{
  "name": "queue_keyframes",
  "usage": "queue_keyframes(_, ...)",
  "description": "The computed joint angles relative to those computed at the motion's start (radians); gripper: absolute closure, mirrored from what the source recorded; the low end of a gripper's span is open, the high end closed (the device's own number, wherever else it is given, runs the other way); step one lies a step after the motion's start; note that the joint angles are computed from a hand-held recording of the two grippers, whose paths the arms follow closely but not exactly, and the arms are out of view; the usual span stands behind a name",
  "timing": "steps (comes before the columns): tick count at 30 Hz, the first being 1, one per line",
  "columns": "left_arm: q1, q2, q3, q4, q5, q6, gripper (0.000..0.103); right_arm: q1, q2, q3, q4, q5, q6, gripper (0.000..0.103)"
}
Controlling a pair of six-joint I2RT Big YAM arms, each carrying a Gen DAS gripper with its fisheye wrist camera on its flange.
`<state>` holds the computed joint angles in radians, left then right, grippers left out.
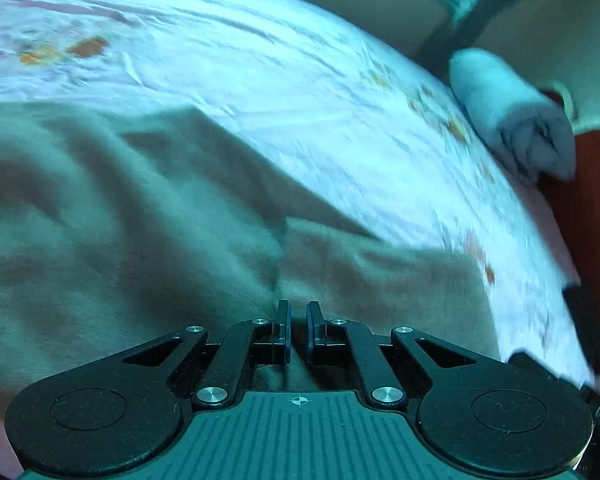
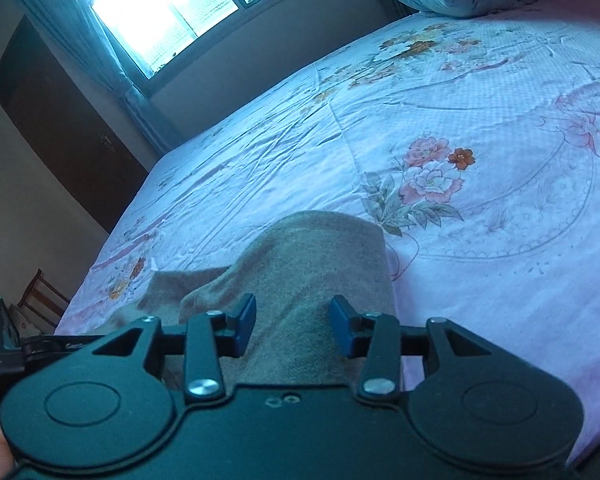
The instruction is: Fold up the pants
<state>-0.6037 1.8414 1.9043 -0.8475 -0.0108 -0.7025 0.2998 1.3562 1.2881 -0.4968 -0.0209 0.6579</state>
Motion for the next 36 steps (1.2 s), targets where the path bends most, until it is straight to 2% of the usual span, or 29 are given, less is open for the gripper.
queue_keyframes(2, -0.002, -0.051, -0.06, 0.077, -0.067, 0.004, 0.097, -0.002, -0.004, -0.007, 0.01, -0.01, 0.006, 0.065)
queue_keyframes(3, 0.002, -0.052, -0.054, 0.074, -0.069, 0.015, 0.097, -0.001, -0.004, -0.008, 0.012, -0.007, 0.0, 0.062)
queue_keyframes(6, 0.024, 0.02, 0.042, -0.045, 0.06, 0.045, 0.097, 0.003, 0.007, -0.002, 0.007, -0.007, -0.02, 0.058)
queue_keyframes(7, 0.025, 0.038, 0.058, -0.064, 0.079, 0.038, 0.096, 0.002, 0.012, 0.0, 0.007, -0.012, -0.02, 0.058)
queue_keyframes(9, 0.025, 0.077, 0.095, -0.112, 0.102, 0.038, 0.09, 0.001, 0.013, -0.003, 0.012, -0.013, -0.01, 0.057)
queue_keyframes(11, 0.026, 0.088, 0.088, -0.096, 0.128, 0.015, 0.069, 0.001, 0.007, -0.011, 0.021, -0.011, 0.005, 0.055)
queue_keyframes(13, 0.026, 0.098, 0.097, -0.085, 0.156, 0.009, 0.062, -0.001, 0.004, -0.015, 0.02, -0.009, 0.007, 0.053)
queue_keyframes(15, 0.022, 0.113, 0.116, -0.082, 0.169, 0.029, 0.062, -0.002, 0.005, -0.013, 0.012, -0.005, 0.002, 0.053)
queue_keyframes(17, 0.02, 0.122, 0.118, -0.073, 0.191, 0.019, 0.084, -0.003, 0.005, -0.014, 0.011, 0.002, 0.005, 0.052)
queue_keyframes(18, 0.017, 0.119, 0.111, -0.061, 0.193, 0.017, 0.084, -0.005, 0.005, -0.014, 0.012, 0.002, 0.011, 0.052)
queue_keyframes(25, -0.035, 0.005, -0.007, 0.096, 0.01, 0.134, 0.088, -0.005, -0.005, -0.026, 0.02, 0.015, 0.028, 0.049)
queue_keyframes(28, -0.024, -0.046, -0.051, 0.153, -0.056, 0.137, 0.088, -0.006, -0.008, -0.025, 0.023, 0.02, 0.026, 0.049)
queue_keyframes(32, 0.03, -0.009, 0.0, 0.023, 0.004, 0.099, 0.088, 0.001, 0.0, -0.01, 0.024, 0.019, -0.002, 0.048)
queue_keyframes(34, 0.041, 0.002, -0.009, -0.017, 0.02, 0.108, 0.088, 0.011, 0.019, 0.012, 0.004, 0.024, -0.037, 0.048)
queue_keyframes(36, 0.045, 0.026, 0.0, -0.015, 0.032, 0.081, 0.086, 0.027, 0.045, 0.039, -0.026, 0.044, -0.078, 0.052)
